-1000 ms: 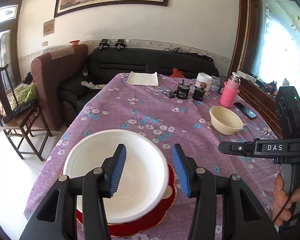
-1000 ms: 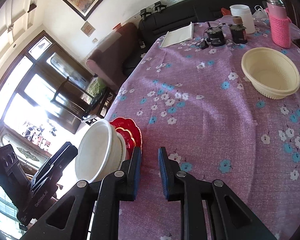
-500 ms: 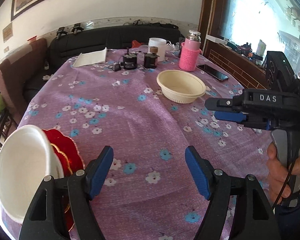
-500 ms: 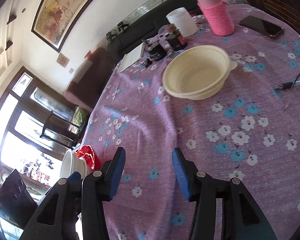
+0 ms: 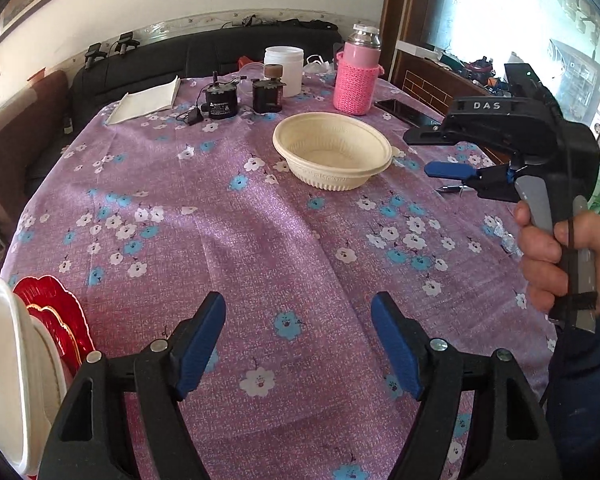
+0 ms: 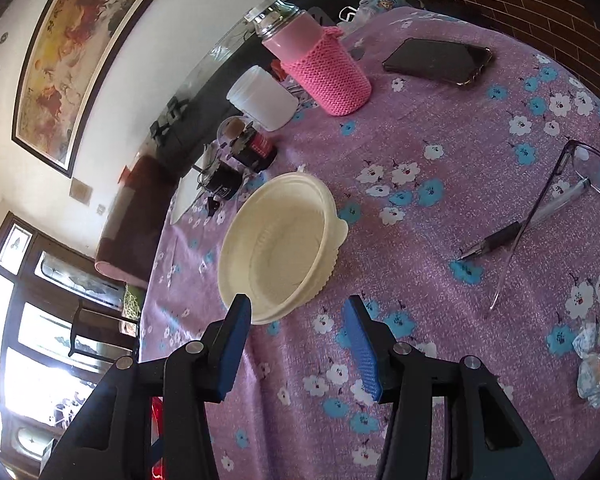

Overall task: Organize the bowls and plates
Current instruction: 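Move the left gripper to the second beige bowl's rim and close, then lift the beige bowl with the left gripper and carry it toward the stack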

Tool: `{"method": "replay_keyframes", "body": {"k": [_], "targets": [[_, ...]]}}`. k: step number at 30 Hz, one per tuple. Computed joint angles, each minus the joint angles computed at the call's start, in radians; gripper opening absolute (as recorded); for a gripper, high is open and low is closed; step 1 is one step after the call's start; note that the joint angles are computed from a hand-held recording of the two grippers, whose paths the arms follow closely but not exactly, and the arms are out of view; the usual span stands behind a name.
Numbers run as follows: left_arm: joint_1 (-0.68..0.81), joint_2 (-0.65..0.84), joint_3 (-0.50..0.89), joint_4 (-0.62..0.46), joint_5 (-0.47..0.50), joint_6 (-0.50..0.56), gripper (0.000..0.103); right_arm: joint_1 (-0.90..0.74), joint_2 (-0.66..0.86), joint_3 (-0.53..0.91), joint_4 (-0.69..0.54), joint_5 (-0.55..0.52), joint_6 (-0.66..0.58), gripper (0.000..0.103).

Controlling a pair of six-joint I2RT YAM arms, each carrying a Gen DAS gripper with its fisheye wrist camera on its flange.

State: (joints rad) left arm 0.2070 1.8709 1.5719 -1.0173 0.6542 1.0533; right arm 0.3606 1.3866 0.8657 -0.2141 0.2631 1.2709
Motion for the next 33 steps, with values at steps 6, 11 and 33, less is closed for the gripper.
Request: {"method": "replay_keyframes", "body": {"k": [6, 11, 33], "targets": [[-0.054, 0.053, 0.105, -0.032, -0.003, -0.097, 0.074, -0.07, 0.098, 0.018, 0.064, -0.044, -0.035, 0.045], [-0.104, 0.068, 0.129, 0.025, -0.009, -0.191, 0.074, -0.123, 0.164, -0.014, 0.194, -0.098, -0.069, 0.021], [-0.354, 0.417, 0.527, 0.066, -0.126, -0.524, 0.012, -0.15, 0.087, -0.105, 0.239, -0.156, -0.103, 0.012]]}}
